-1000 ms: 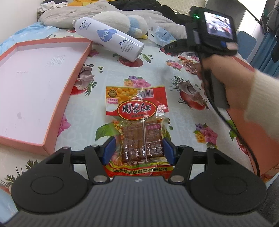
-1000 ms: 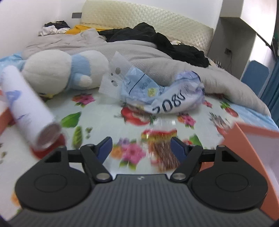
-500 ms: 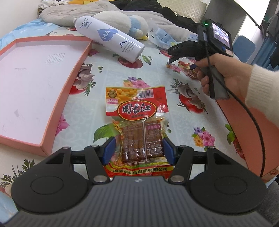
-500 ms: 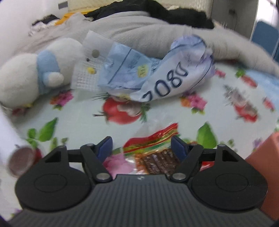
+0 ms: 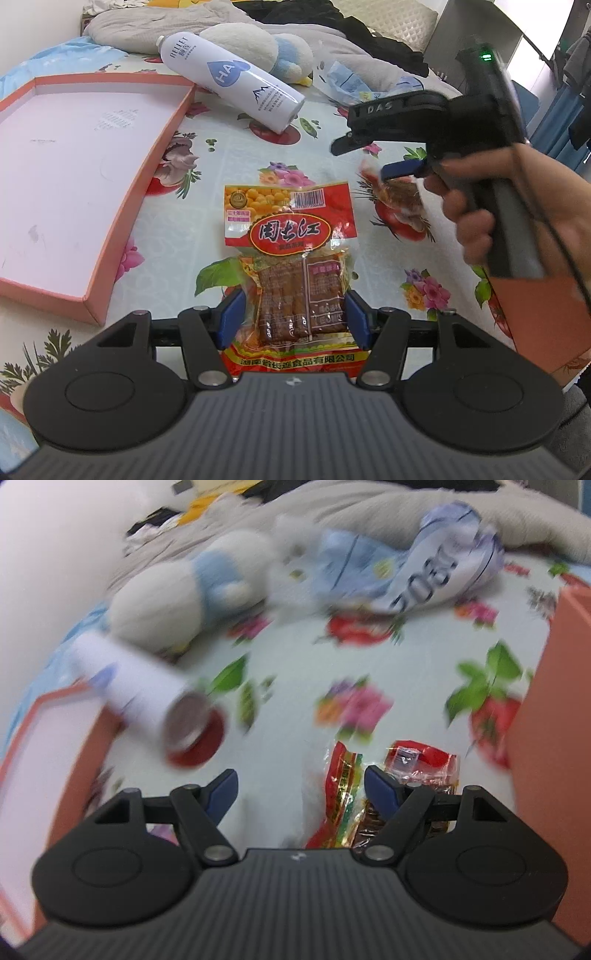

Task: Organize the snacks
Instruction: 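Grasp the brown strip packet with the right tool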

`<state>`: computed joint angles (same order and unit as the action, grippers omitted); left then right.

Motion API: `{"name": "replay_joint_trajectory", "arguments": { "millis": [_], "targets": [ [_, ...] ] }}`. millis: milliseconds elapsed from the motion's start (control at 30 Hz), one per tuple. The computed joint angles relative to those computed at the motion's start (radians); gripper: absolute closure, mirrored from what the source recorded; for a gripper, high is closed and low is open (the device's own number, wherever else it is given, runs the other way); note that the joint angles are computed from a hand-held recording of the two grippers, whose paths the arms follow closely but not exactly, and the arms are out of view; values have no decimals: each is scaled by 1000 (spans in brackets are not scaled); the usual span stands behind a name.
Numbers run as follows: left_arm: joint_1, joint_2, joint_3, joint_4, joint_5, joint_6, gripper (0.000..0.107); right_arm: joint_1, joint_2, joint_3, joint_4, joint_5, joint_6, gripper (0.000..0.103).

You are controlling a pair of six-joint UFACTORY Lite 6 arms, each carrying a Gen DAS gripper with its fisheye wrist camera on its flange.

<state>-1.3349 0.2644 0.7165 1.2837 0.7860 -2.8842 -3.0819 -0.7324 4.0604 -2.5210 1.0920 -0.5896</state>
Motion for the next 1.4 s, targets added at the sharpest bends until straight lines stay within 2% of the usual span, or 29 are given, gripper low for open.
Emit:
{"name": "replay_joint_trajectory", "arguments": {
  "millis": [67,100,233,400,433,533,633,733,767,833,933,1000,1067,1167,1200,1233,1400],
  "targets": [
    [-6,-5,-4,-3,3,-7,44,-29,49,61,73,56,-41,29],
    [-10,-7,-6,-5,4,-10,44,-37,91,113,88,40,-61,29],
    [-22,-13,-15,-11,13,-26,44,-54,265,322,110,-105,-167,28],
    [-25,-7,-13,-6,18,-40,44,-32,358,482,57,-333,-190,28],
    [-24,-2,-9,-4,19,-42,44,-10,380,527,13,-409,-135,28],
    [-28,10,-2,2,25,-54,45,28,389,597,-22,-531,-82,30],
    [-35,8,-9,8,29,-70,45,78,367,624,-183,-660,106,30],
    [-39,-6,-33,30,27,-103,45,105,303,603,-442,-753,395,30],
    [-40,-9,-39,36,27,-110,45,102,275,582,-479,-755,440,29],
    [-41,-8,-41,42,28,-117,45,84,225,533,-426,-707,405,29],
    [-43,-2,-39,48,32,-127,45,66,197,518,-266,-719,181,27],
    [-40,-1,-39,54,31,-131,45,49,186,488,-139,-649,0,28],
    [-29,3,-28,54,22,-97,46,45,189,460,-126,-586,-45,44],
    [-14,-11,-38,112,2,-151,48,53,213,457,-160,-551,-16,48],
    [-15,-8,-30,103,9,-138,51,52,227,464,-161,-545,-21,49],
    [-20,-8,-18,87,27,-109,61,50,245,478,-156,-543,-26,49],
    [-3,-22,-1,68,5,-57,66,-3,361,576,-78,-499,-129,49]
  ]
}}
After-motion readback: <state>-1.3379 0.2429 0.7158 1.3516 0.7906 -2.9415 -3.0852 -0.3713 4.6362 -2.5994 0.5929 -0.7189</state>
